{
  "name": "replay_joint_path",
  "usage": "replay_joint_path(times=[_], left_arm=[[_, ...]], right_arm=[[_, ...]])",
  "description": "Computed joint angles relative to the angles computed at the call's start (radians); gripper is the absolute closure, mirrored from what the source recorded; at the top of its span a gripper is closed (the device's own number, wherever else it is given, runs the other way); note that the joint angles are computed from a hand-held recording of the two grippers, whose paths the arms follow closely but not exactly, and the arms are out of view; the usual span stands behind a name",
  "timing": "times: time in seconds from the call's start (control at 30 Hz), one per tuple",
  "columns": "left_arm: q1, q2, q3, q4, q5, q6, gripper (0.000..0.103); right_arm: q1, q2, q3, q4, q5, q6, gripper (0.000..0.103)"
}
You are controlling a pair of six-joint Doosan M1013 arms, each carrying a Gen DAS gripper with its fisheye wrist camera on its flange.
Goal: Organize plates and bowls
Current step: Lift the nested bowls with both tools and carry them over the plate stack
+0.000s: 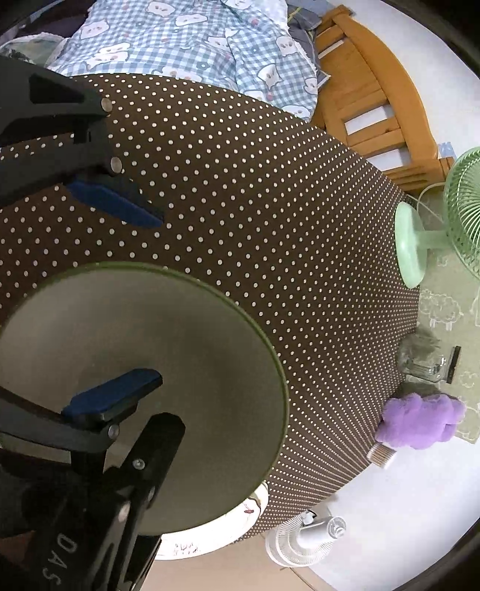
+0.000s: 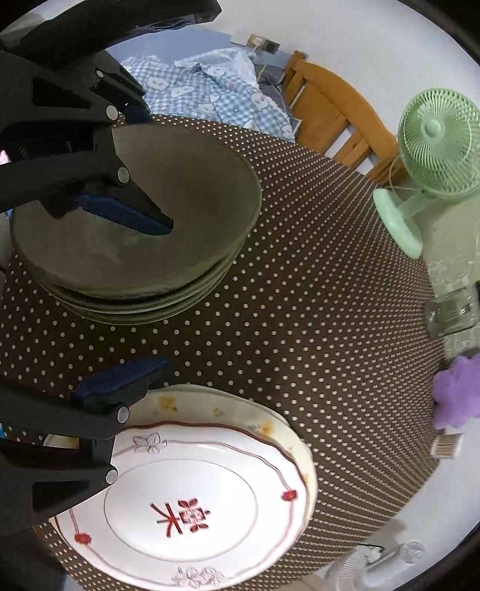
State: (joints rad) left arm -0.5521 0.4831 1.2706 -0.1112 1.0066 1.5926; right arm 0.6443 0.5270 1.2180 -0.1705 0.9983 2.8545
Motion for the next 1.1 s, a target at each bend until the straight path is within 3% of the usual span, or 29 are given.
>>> replay_joint_path(times=[0.3,0.5,0.57,1.1], left_arm=[[-0.007,0.002,-0.001,0.019,-0.005,-0.007,0.027],[-0.008,0.001,-0.005,0.010,0.006,0.012,0.035],[-0.003,-0.001,-0.001,-0.028,0.004,0.041,0.050],[0.001,-0.001,-0.018,-0.065,0.039,0.053,0.053]], right_arm=[[-0.012,0.001,0.016,0.036,-0.033,0.002,0.035],[-0.018,0.004,0.016,0.065,-0.060,-0.019,0.053],[-0.018,0.008,0.009,0.063,-0.058,-0.027,0.063],[-0.011,0.032,-0.049,0.044,0.039,-0.019,0.063]])
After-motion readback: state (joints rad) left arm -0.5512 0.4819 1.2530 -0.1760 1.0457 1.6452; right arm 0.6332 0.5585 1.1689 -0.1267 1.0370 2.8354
